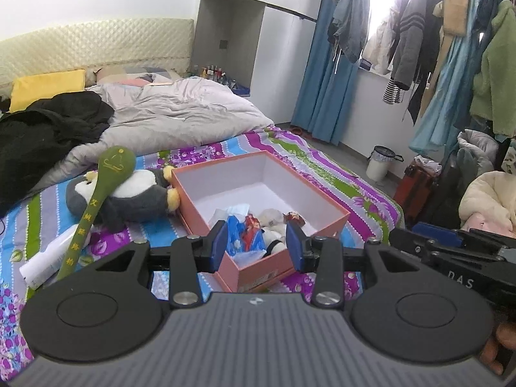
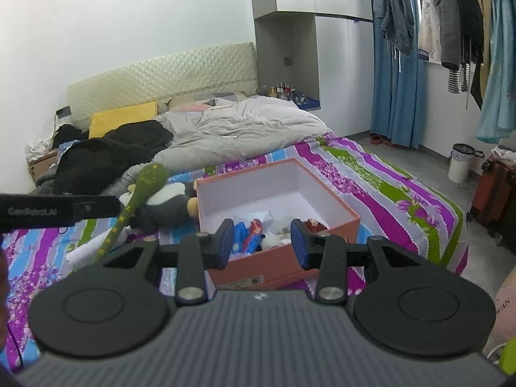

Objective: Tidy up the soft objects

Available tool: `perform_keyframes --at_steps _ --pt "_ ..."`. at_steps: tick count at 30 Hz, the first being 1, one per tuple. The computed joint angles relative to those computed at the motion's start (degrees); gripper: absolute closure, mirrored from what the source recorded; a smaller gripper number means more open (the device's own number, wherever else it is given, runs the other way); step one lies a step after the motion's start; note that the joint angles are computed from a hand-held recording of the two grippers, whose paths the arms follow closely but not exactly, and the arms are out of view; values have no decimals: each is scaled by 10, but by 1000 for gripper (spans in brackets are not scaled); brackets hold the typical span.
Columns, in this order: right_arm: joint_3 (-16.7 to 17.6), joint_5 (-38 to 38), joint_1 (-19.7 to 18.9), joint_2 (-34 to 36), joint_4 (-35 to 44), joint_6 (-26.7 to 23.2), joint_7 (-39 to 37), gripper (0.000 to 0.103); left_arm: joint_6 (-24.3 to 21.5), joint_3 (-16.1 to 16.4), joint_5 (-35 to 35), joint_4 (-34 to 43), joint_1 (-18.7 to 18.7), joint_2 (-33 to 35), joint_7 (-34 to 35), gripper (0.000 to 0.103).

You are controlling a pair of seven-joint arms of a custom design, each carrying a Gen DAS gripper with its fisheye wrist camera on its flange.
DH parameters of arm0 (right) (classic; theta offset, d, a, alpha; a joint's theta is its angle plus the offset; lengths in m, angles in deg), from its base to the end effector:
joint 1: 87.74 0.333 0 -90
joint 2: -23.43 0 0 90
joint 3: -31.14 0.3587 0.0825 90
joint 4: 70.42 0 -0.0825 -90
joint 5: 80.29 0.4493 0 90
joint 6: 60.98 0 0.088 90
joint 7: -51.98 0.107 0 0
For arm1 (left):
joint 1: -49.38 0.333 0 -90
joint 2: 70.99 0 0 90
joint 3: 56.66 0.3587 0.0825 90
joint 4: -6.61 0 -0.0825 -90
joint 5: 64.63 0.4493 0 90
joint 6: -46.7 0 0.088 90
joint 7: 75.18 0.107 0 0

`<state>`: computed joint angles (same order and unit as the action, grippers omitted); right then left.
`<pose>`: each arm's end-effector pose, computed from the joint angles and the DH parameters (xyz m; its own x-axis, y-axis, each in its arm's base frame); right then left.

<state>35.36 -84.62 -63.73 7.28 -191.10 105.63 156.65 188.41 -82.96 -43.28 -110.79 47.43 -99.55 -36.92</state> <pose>0.4983 0.2792 0.6945 0.3755 -0.9173 -0.1322 -0.4809 -0.0710 -0.8739 0.4181 -0.3004 0.7524 0.0803 -0.9839 0.1593 -0.5289 -0.1776 -0.8299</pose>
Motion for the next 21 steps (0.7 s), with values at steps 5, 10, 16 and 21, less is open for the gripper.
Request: perform_keyframes --at_steps 5,10,16,21 --pt "11 -21 -12 -7 -14 8 21 61 2 -2 -11 -16 -11 -15 -1 57" --pt "4 -13 0 -3 -11 2 16 61 1 -4 -19 -27 -12 -26 -3 58" --pt "12 -27 -8 -1 -13 7 27 61 4 -3 -28 -36 -12 -32 3 57" --pt "13 -37 -9 -2 -14 5 31 61 14 1 -39 -47 -12 -37 8 57"
